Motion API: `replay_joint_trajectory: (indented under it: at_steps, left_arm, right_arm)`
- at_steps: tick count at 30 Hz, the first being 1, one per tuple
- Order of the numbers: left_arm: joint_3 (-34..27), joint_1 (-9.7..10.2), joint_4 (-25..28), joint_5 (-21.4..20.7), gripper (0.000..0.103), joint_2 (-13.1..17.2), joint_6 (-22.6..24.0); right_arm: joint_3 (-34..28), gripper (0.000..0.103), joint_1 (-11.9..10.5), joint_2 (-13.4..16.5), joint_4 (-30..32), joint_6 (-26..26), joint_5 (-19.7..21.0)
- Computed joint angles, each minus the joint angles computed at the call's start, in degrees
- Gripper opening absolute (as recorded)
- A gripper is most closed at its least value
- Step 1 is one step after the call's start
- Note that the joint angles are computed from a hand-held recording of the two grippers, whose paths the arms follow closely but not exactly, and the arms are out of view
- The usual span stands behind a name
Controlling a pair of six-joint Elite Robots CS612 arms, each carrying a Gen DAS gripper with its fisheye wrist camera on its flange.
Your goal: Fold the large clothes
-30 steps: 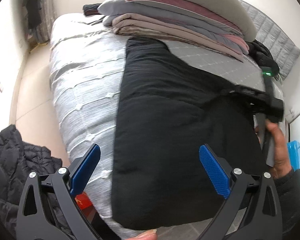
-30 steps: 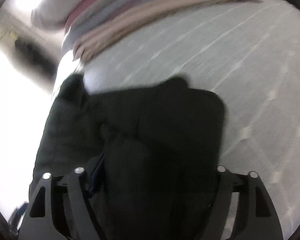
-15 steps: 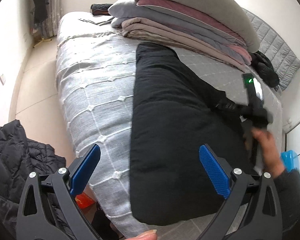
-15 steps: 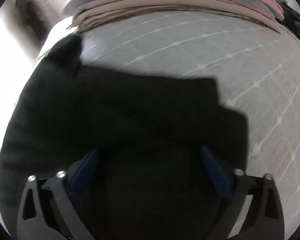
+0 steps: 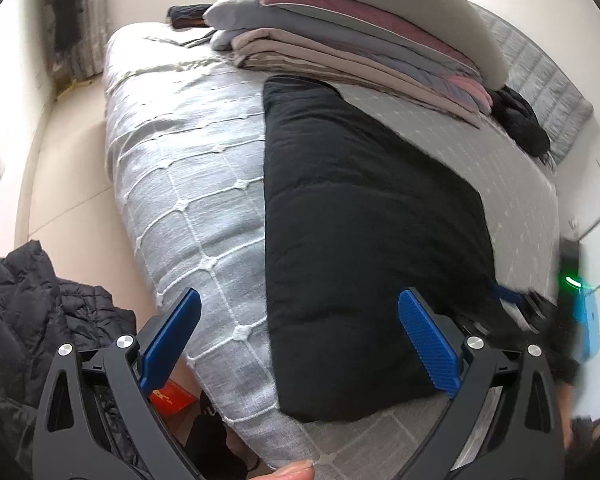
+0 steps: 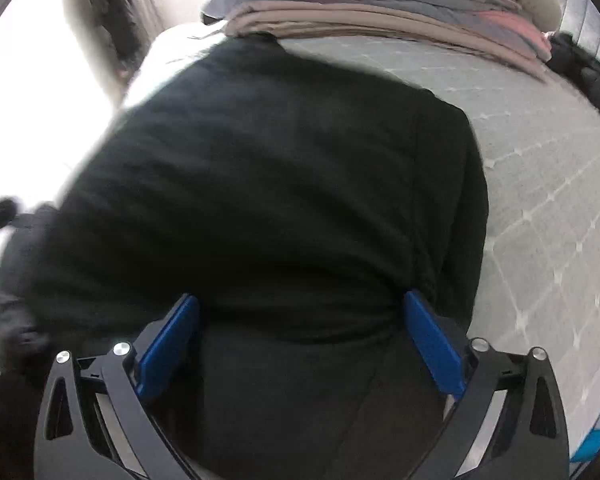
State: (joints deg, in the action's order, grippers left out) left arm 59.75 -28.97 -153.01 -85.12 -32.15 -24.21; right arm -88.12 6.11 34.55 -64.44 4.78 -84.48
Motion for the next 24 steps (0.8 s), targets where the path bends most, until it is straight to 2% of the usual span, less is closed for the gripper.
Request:
replay_joint_trajectory:
  at_steps: [3,7,10,15,24]
  left_arm:
    - [0.54,-0.86,1.03,3.79,0.095,-0.41,0.79]
    - [2.15,-1.67,-0.05,5.53,0.095,-1.54,2.34]
    - [2.97,-2.36,-0.56,6.69,0.095,-2.21,3.50]
    - [3.35,-3.65,-0.40,9.30,0.095,-2.54,5.90]
    - [2.62,-4.88,1.10,11.63,0.095,-2.21,7.61]
  right_arm:
    - [1.54,0.097,0.65,-2.32,1.24,2.14,-2.18]
    - [-4.09,0.097,2.49,-1.00,-4.92,0.84,-7.65]
    - [-8.14,0.097,3.59,0.56,-6.37,4.39,-13.93]
    - [-9.27,0.097,3.95,0.57,-2.64,11.95,-18.81]
    - [-5.99,0.097,3.52,-0.18,-2.17,12.63,-16.50]
